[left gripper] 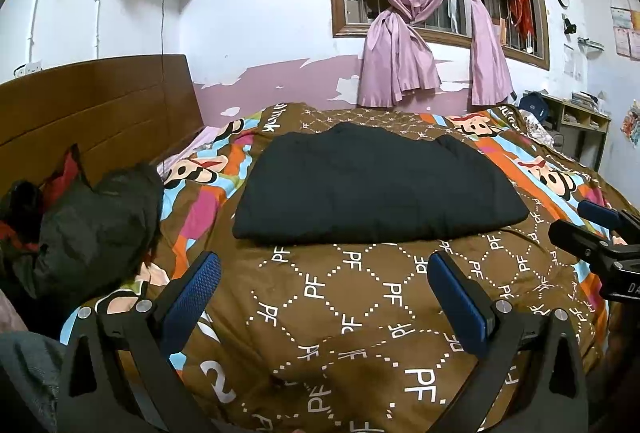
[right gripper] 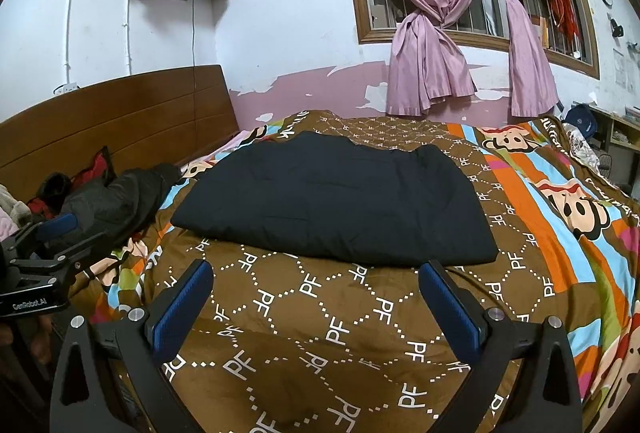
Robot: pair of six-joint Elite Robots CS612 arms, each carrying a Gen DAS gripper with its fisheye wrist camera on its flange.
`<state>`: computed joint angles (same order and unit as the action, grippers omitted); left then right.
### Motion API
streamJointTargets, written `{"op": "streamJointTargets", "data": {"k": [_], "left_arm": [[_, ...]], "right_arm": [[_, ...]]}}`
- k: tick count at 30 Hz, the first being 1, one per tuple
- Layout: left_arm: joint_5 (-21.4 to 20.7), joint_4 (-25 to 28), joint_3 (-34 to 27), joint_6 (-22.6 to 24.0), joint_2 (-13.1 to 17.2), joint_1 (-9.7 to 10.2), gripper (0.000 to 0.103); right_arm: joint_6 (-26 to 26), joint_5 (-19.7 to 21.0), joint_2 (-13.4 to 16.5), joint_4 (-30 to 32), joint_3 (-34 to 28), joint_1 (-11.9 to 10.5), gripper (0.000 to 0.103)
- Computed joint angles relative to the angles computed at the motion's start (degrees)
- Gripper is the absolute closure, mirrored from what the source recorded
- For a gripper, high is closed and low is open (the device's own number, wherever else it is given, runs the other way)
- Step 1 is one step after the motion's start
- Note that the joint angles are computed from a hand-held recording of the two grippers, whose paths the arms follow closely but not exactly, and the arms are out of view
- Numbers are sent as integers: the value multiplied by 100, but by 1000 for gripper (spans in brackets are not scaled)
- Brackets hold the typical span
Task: Fold large clothes
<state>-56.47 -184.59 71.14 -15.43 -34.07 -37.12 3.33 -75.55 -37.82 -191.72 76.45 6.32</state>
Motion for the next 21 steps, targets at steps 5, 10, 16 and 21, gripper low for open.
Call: {"op": "streamJointTargets", "data": {"k": [5, 10, 16, 21], "left_arm": [[-12, -15, 0, 38, 9, 6, 2], [-4, -14, -7, 41, 13, 3, 2], [-16, -34, 2, 86, 22, 9, 2], [-19, -33, -2, 81, 27, 10, 2]], "right_arm": [[-3, 1, -2, 1, 4, 3, 0], [-13, 0, -1, -6, 9, 1, 0], [-7, 3, -3, -2, 8, 0, 0], [-12, 9, -2, -7, 13, -3, 0]]}}
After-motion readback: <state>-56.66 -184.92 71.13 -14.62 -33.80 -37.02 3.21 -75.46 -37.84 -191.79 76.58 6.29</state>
